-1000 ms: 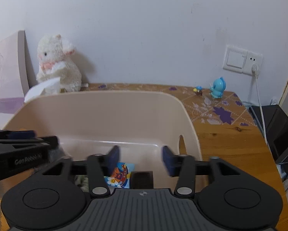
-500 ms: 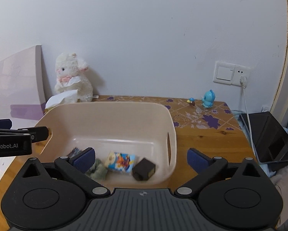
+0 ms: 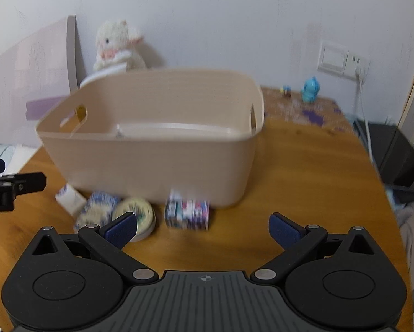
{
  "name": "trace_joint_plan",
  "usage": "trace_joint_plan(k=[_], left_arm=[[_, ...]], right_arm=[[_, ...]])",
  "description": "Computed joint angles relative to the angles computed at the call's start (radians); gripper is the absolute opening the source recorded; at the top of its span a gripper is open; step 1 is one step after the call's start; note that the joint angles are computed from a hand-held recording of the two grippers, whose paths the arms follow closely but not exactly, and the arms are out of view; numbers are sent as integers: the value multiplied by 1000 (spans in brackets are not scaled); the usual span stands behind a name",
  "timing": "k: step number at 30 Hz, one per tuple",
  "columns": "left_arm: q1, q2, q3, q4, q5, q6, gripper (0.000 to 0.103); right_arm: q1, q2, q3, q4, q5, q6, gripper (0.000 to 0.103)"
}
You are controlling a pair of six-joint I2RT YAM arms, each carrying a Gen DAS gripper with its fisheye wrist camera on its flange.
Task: Organize objects
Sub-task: 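Grasp the white box with left tool while right tool grasps the Hello Kitty box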
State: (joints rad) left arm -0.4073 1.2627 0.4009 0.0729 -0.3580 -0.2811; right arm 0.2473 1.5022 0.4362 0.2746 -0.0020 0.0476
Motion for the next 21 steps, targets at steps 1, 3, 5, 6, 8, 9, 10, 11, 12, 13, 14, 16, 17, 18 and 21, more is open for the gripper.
trace_joint_plan(k=[1, 3, 5, 6, 8, 9, 10, 11, 12, 13, 14, 16, 17, 18, 21], left_arm=[[4, 17, -11, 13, 5, 3, 99], [22, 59, -27, 50, 27, 16, 99], [32, 107, -39, 90, 45, 29, 99], [35, 132, -43, 110, 48, 36, 99], [37, 186, -45, 150, 43, 41, 99], [42, 213, -44, 171, 45, 43, 99], [47, 232, -44, 186, 49, 42, 99], [56, 254, -43, 205, 60, 43, 99], [65, 269, -41, 218, 72, 45, 99], [73, 282, -41, 234, 84, 48, 99], [82, 296, -45, 255, 97, 56, 99], [96, 318, -49, 291, 117, 72, 99], [104, 333, -51, 313, 130, 84, 99], [109, 348, -46, 326, 136, 93, 99], [123, 406, -30, 374, 144, 116, 99]], right_arm=[[-3, 23, -3, 13, -2, -2, 103], [3, 64, -3, 22, 18, 21, 103], [2, 107, -3, 47, 22, 18, 103], [2, 131, -2, 59, 23, 17, 103], [2, 175, 8, 75, 28, 20, 103], [4, 199, 14, 83, 30, 20, 103], [5, 221, 20, 91, 30, 18, 103], [10, 242, 25, 101, 35, 21, 103], [14, 258, 30, 109, 40, 24, 103], [18, 276, 36, 118, 44, 28, 103], [22, 296, 44, 128, 44, 32, 103], [39, 324, 41, 181, 71, 31, 103], [41, 337, 43, 202, 68, 33, 103], [47, 348, 49, 213, 72, 37, 103], [63, 383, 81, 233, 84, 47, 103]])
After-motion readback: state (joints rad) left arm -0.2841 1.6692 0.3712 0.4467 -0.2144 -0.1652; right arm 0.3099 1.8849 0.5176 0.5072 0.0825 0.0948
